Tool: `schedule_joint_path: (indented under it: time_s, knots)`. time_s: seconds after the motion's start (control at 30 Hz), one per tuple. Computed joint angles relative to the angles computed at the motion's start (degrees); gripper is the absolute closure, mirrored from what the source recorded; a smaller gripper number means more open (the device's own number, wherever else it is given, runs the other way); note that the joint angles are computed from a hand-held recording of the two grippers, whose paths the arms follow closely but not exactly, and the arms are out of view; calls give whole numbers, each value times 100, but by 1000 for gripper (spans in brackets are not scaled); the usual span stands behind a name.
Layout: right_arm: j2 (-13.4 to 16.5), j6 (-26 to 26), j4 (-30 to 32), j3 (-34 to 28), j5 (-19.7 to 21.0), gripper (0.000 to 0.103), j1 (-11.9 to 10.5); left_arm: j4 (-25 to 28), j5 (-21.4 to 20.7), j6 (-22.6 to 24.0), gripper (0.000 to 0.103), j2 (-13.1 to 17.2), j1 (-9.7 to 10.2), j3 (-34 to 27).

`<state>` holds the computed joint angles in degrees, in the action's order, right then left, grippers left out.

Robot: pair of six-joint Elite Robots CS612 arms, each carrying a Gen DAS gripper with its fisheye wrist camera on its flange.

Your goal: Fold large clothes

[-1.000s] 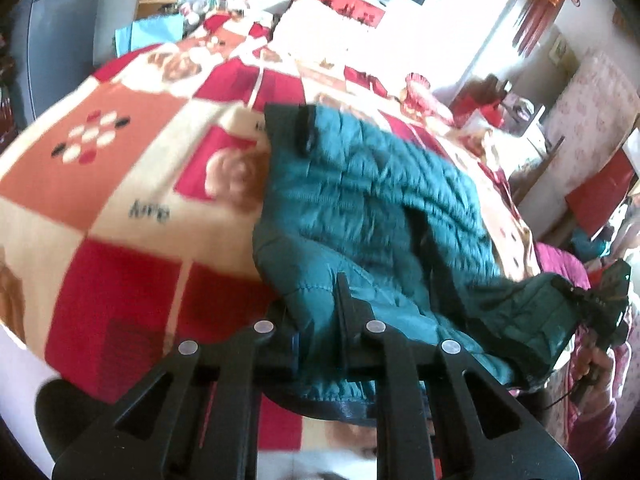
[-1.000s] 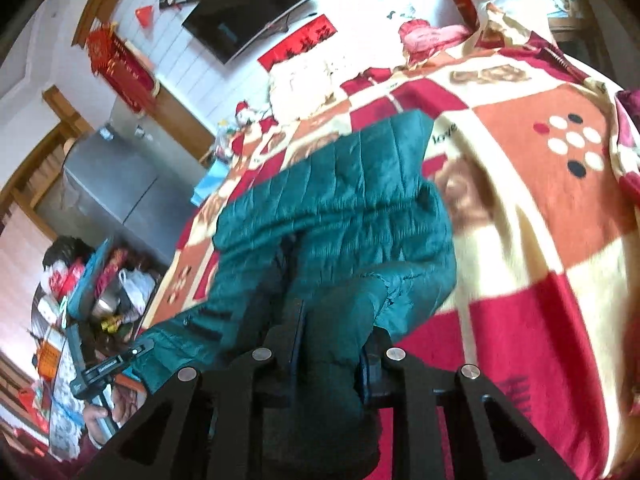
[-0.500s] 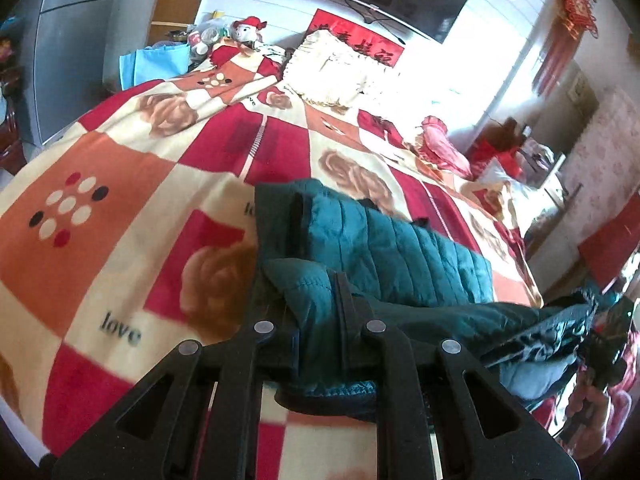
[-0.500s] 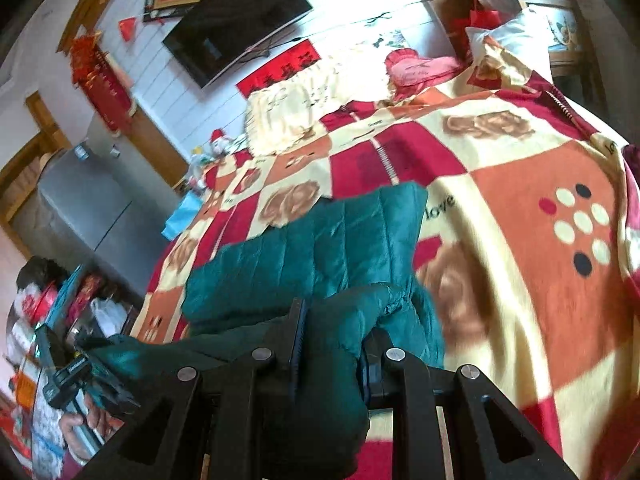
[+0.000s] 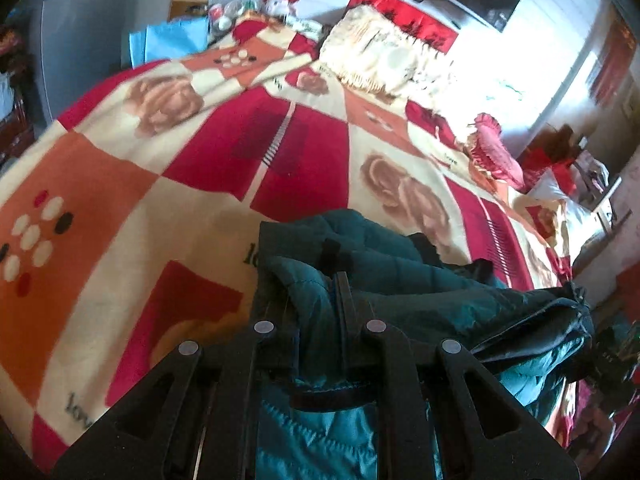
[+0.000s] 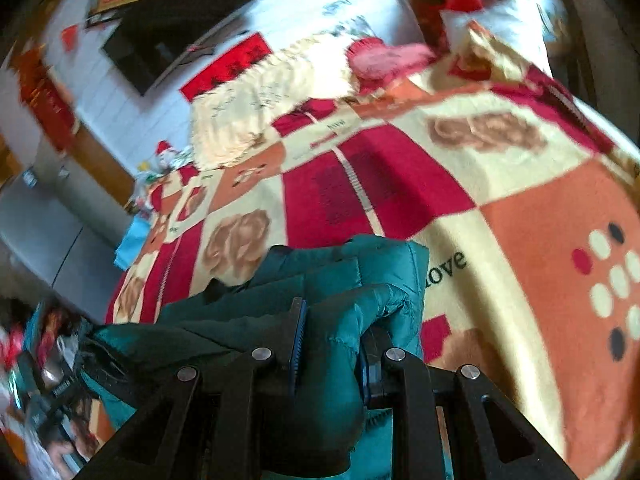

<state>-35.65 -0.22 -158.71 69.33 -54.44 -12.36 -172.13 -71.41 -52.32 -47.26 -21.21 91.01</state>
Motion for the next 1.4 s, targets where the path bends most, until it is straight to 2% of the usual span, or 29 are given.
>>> schedule_joint_path:
  time_s: [0.07, 0.17, 0.3, 0.33, 0.37, 0.4, 0.47, 0.5, 0.57, 0.63, 0.67, 0.73, 0.8, 0.83, 0.97, 1.1, 1.23, 1.4]
  knots:
    - [161, 260, 104, -201, 17, 81, 22, -90, -161, -81, 88, 122, 77, -100]
    - [338, 178, 191, -417, 246, 64, 33, -173, -546, -136, 85, 190, 190, -157]
    - [295, -148, 238, -404, 471, 58, -11, -287, -925, 181, 79, 95, 262, -90]
    - [259, -113, 116, -343, 620, 57, -50, -384, -944, 234, 75, 50, 260, -32]
    - [235, -58, 3, -292, 730, 52, -73, -471, -937, 256, 69, 13, 249, 16]
    - [204, -17, -128, -226, 832, 43, -96, -570, -920, 265, 65, -25, 240, 72]
    - [105, 125, -633, -22, 782, 34, -117, -747, -636, 227, 39, -117, 178, 202]
    - [48, 196, -971, 95, 662, 34, -116, -884, -417, 215, 35, -161, 135, 283]
    - [-44, 306, -1395, 258, 560, 34, -117, -1119, -168, 212, 33, -217, 84, 399]
    - [-123, 288, -1671, 422, 714, 33, -118, -1272, -89, 249, 33, -259, 29, 485]
    - [-182, -9, -1586, 499, 823, 33, -86, -1309, -71, 268, 33, -261, 6, 501]
    - [-328, -949, -1087, 631, 719, 33, 71, -1294, 23, 285, 33, -242, -68, 489]
    - [-370, -1529, -858, 693, 609, 33, 227, -1060, 54, 453, 33, -172, -134, 360]
    - [-364, -1788, -746, 685, 499, 33, 326, -740, 129, 553, 33, -117, -177, 225]
    - [-177, -2249, -500, 455, -32, 33, 637, 275, 347, 652, 33, 145, -222, -276]
    - [177, -2248, -393, -28, -684, 33, 861, 1044, 493, 444, 33, 408, -159, -690]
    - [506, -2020, -214, -520, -982, 33, 936, 1201, 624, 360, 22, 615, -93, -932]
    - [825, -1866, 21, -1021, -1243, 33, 1017, 1293, 751, 408, 21, 733, -80, -1090]
